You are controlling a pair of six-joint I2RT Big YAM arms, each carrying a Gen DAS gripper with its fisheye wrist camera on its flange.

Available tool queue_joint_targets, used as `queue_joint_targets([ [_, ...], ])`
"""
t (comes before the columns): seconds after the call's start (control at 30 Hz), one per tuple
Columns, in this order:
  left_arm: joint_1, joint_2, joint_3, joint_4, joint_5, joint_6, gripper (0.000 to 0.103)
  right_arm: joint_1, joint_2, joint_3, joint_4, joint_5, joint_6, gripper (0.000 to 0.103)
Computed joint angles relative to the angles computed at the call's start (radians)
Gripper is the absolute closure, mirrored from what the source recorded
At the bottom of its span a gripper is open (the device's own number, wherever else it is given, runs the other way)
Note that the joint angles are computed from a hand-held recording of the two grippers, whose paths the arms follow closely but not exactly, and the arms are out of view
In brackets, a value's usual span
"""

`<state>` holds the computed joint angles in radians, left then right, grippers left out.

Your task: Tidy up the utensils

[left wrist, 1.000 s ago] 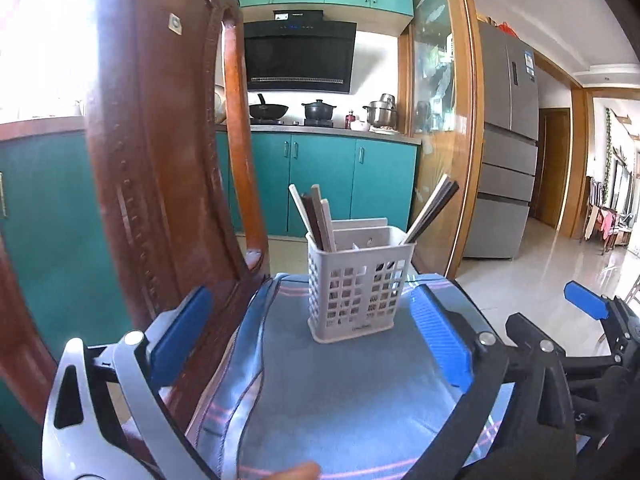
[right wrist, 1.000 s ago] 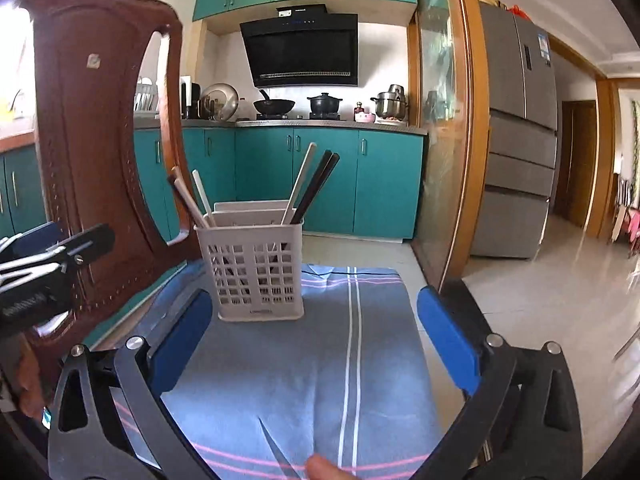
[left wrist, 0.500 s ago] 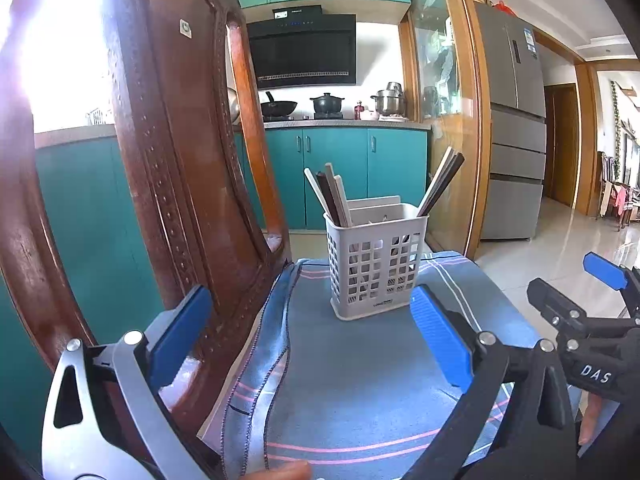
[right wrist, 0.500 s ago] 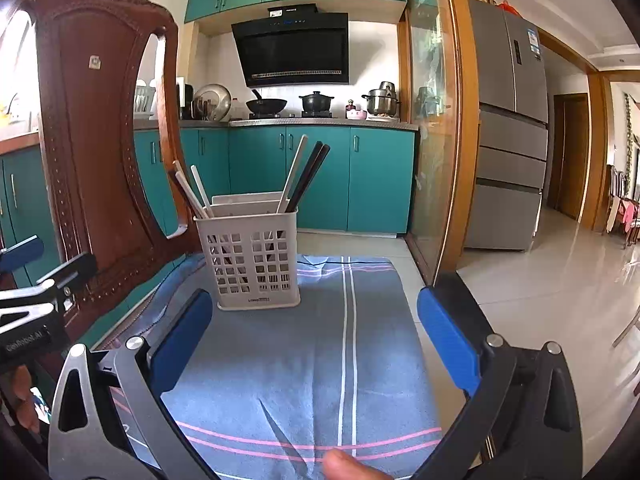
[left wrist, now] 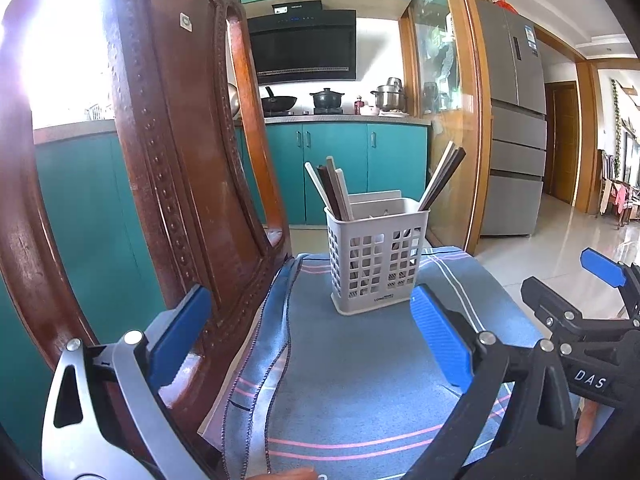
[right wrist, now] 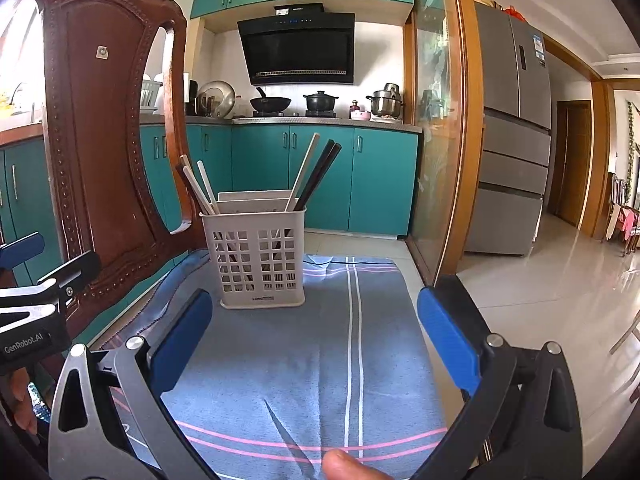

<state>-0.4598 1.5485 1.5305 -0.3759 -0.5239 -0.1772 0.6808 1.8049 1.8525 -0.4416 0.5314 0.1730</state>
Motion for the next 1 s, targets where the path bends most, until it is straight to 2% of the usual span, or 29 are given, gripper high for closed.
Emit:
queue_joint_targets([
  [1.0,-0.025,0.016,0.014,-0.015,-0.023,0.004,0.003,0.000,-0.006,-0.015,0.003,0.002,-0.015,0.003],
])
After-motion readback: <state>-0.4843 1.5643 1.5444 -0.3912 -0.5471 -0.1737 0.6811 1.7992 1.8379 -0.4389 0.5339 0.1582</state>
